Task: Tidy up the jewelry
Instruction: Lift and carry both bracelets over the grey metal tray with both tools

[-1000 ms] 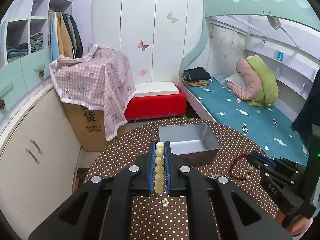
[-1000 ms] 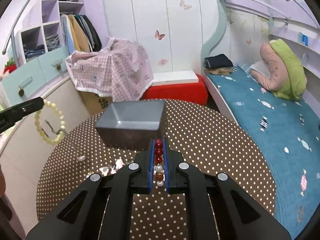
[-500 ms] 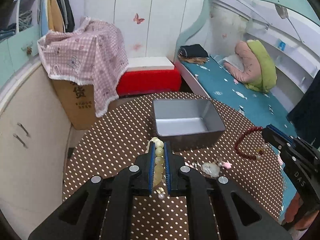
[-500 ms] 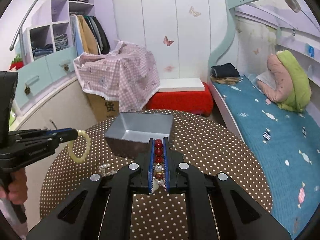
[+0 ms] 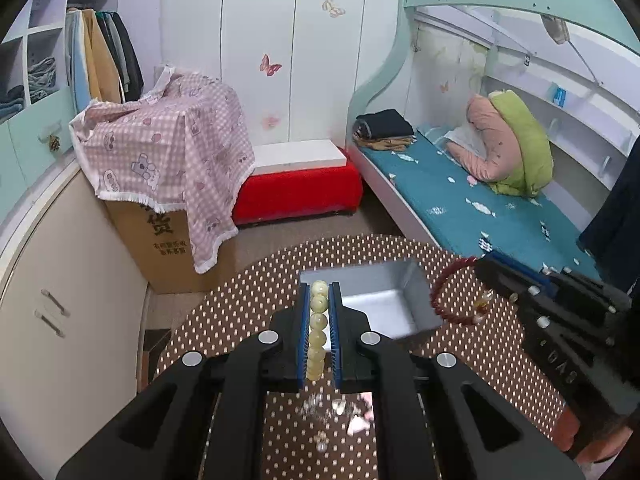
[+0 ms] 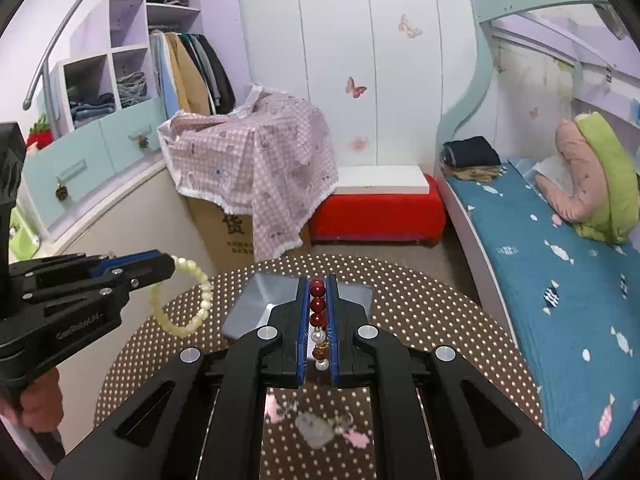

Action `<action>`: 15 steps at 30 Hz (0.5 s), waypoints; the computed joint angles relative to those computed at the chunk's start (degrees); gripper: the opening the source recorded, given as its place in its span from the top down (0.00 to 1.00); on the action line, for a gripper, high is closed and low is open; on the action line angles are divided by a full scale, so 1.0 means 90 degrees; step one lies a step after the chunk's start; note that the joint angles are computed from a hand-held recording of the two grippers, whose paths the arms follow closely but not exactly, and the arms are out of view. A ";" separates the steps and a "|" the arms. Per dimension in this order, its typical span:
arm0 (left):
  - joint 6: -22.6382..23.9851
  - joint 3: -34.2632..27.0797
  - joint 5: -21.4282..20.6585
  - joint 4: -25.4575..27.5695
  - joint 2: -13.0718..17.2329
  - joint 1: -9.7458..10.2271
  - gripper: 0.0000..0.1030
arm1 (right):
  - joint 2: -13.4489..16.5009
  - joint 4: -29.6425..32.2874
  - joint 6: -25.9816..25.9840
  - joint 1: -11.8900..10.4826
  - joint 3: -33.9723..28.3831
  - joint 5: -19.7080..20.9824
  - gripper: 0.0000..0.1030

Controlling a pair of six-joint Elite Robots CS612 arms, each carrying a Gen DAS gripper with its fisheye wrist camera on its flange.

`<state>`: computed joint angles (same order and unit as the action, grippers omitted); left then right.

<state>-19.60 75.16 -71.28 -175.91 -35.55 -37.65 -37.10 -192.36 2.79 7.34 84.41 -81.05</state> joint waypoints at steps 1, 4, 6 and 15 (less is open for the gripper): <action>-0.0006 -0.0061 -0.0005 0.0037 0.0020 0.0011 0.93 | 0.0025 0.0083 0.0022 -0.0003 -0.0082 0.0009 0.92; -0.0063 -0.0293 -0.0150 0.0197 0.0096 0.0065 0.93 | 0.0108 0.0332 0.0090 0.0000 -0.0320 -0.0030 0.92; -0.0113 -0.0481 -0.0259 0.0335 0.0172 0.0098 0.93 | 0.0169 0.0521 0.0090 0.0001 -0.0480 -0.0043 0.92; -0.0476 -0.1258 -0.0731 0.1151 0.0621 0.0219 0.93 | 0.0540 0.1492 0.0263 -0.0024 -0.1167 -0.0015 0.92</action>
<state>-23.89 63.84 -77.86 -165.55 -29.96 -35.69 -32.23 -178.93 5.16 7.13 73.91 -81.18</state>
